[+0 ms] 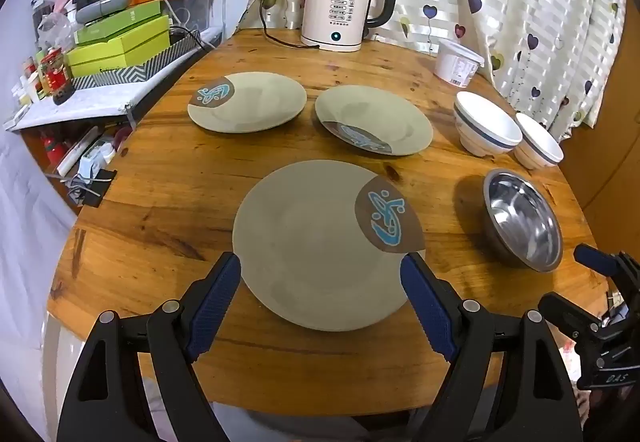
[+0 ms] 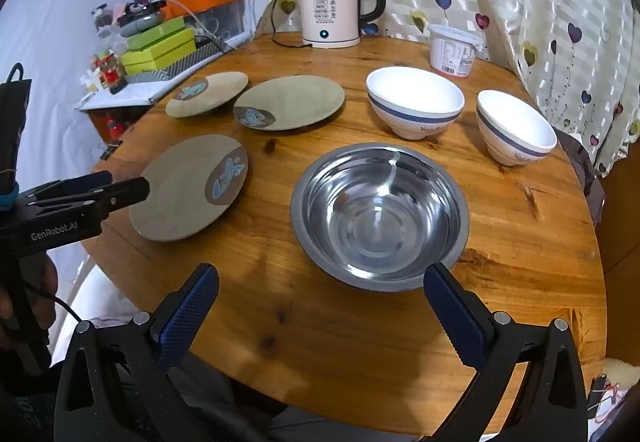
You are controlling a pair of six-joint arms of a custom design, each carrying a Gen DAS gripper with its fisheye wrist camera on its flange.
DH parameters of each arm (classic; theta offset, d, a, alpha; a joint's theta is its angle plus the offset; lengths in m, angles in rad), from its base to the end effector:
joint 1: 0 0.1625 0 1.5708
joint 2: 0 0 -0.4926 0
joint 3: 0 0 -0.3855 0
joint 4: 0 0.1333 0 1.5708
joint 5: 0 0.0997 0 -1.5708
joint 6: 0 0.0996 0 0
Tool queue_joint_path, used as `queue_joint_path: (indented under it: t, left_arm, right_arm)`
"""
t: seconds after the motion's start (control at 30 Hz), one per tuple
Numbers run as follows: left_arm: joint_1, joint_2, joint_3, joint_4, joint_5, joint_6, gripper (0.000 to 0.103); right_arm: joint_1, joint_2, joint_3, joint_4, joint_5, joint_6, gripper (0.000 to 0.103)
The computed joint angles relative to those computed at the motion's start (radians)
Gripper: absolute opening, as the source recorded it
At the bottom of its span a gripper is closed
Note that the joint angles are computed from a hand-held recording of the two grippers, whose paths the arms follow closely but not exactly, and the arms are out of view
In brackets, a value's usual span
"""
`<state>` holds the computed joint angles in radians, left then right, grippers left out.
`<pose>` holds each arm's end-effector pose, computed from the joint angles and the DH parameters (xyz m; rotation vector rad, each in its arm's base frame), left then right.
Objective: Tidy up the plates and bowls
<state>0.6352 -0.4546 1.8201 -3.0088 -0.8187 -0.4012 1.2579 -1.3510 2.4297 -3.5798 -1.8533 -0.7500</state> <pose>-0.3843 -0.5334 -0.0639 0.6277 2.4291 -0.6852 -0.0307 -0.4376 0.3263 0.3400 -2.2912 0.8331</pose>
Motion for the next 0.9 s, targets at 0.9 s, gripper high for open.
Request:
queue_joint_path:
  t: [0.9]
  left_arm:
    - [-0.008,-0.020,0.019,0.033,0.013,-0.021,0.082]
  right_arm:
    - [-0.019,-0.029,0.008,0.017,0.056,0.005,0.103]
